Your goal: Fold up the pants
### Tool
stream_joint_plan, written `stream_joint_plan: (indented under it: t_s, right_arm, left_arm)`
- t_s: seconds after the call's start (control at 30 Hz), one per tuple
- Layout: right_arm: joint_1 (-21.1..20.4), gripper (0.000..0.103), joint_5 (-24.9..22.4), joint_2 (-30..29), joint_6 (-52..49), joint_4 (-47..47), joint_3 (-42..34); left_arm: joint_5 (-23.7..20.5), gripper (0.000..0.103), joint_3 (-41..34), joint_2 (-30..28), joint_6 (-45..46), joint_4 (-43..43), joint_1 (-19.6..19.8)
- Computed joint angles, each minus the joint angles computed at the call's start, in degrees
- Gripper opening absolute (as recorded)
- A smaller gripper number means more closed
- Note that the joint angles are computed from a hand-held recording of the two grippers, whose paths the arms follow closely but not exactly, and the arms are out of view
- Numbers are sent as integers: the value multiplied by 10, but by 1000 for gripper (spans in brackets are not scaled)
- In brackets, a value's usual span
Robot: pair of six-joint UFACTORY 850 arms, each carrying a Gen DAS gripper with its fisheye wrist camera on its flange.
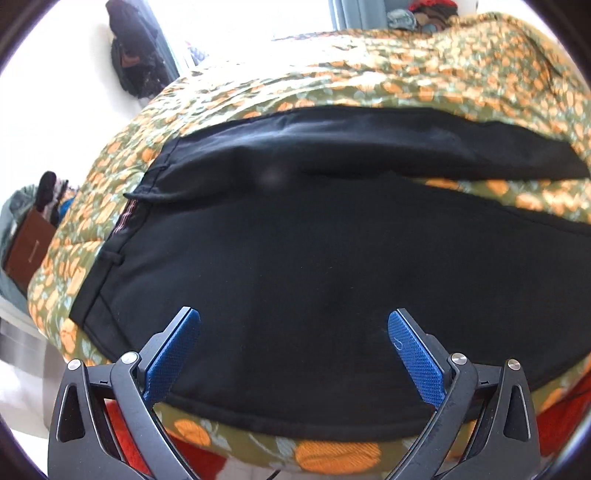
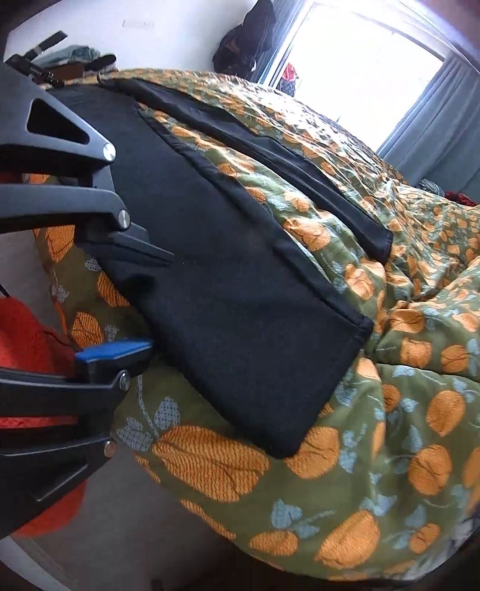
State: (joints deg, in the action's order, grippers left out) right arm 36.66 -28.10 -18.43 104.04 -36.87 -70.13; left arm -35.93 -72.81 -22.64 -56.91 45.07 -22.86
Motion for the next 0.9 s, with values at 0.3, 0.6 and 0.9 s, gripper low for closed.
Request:
stream_joint_plan:
  t_s: [0.3,0.6,0.9]
  right_arm:
    - [66,72,-77,-71,-7,-163,-109]
    - [71,72,-73,-147,-168,-77,-207]
    - [78,72,-76,-160,-219,-60,-222]
  left_arm:
    - [83,102,-80,-2,312,-317,92]
    - [-118,103,-466,-315,359,-234,135]
    - [-152,102,-654,-390,556,-448,120]
